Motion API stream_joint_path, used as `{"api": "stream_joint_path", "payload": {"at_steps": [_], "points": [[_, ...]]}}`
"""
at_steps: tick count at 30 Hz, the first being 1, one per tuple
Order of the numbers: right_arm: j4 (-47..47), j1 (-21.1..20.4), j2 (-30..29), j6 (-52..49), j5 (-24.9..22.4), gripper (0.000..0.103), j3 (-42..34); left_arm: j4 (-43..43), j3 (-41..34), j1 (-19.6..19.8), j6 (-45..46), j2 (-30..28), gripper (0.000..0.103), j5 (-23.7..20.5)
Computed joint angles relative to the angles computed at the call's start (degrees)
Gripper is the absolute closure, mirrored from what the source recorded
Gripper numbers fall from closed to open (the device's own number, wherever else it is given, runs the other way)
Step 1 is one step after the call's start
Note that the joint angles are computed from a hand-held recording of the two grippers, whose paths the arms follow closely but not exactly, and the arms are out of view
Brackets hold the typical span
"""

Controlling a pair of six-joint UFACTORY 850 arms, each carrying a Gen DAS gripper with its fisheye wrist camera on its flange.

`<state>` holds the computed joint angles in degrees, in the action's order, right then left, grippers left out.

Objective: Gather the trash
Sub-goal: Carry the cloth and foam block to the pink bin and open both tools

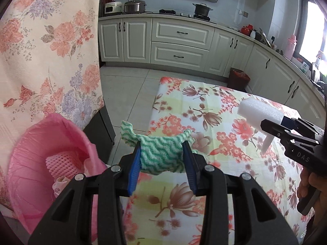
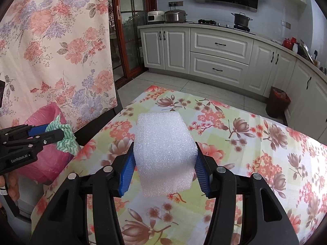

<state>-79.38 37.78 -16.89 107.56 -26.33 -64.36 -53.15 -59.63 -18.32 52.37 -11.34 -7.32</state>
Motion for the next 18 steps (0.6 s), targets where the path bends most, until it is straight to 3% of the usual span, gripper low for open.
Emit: {"api": "stream_joint_path", "payload": {"at_steps": [11, 18], "points": [[1.7, 2.7, -1.2, -2.5, -1.0, 0.052, -3.5, -12.9, 5.1, 8.1, 12.9, 7.1, 0.065, 0.9], [3.9, 4.4, -3.6, -5.6, -0.9, 0.052, -7.2, -21.5, 6.5, 13.1, 21.5, 8.8, 0.065, 0.2]]}}
